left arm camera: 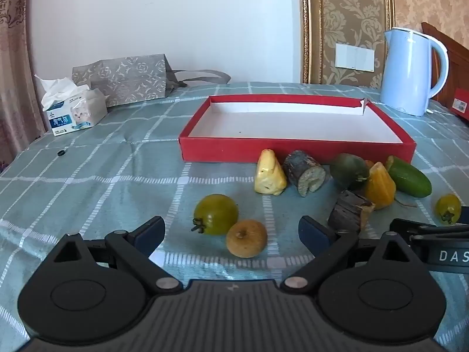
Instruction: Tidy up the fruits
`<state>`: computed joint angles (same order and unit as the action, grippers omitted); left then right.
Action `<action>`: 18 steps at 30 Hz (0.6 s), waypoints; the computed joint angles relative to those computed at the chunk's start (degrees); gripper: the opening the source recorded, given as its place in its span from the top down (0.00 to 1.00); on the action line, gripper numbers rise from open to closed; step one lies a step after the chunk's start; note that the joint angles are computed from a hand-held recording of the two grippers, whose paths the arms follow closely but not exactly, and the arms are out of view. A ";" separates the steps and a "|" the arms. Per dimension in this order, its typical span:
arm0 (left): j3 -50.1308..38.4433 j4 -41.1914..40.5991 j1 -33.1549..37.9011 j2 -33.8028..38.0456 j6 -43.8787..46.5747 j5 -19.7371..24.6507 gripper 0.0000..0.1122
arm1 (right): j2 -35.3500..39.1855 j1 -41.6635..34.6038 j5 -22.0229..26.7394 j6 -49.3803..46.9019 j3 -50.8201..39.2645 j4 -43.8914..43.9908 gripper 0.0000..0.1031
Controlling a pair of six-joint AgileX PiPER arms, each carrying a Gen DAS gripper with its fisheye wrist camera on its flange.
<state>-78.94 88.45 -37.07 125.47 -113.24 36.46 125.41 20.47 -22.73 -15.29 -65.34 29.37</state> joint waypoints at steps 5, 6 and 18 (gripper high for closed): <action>2.98 3.20 1.60 -2.13 -2.48 -3.49 0.12 | 0.09 0.44 0.18 -4.47 -0.43 3.81 0.00; 2.88 3.13 1.26 -1.86 -3.05 -2.60 0.12 | 0.10 0.40 0.19 -4.03 -0.41 3.43 0.00; -0.12 -1.03 0.14 -0.20 1.43 -0.96 0.12 | -0.20 0.59 -0.31 -2.52 0.26 2.48 0.00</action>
<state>-79.06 87.41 -36.92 125.27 -111.81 35.50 125.21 21.06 -23.04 -17.81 -65.07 31.85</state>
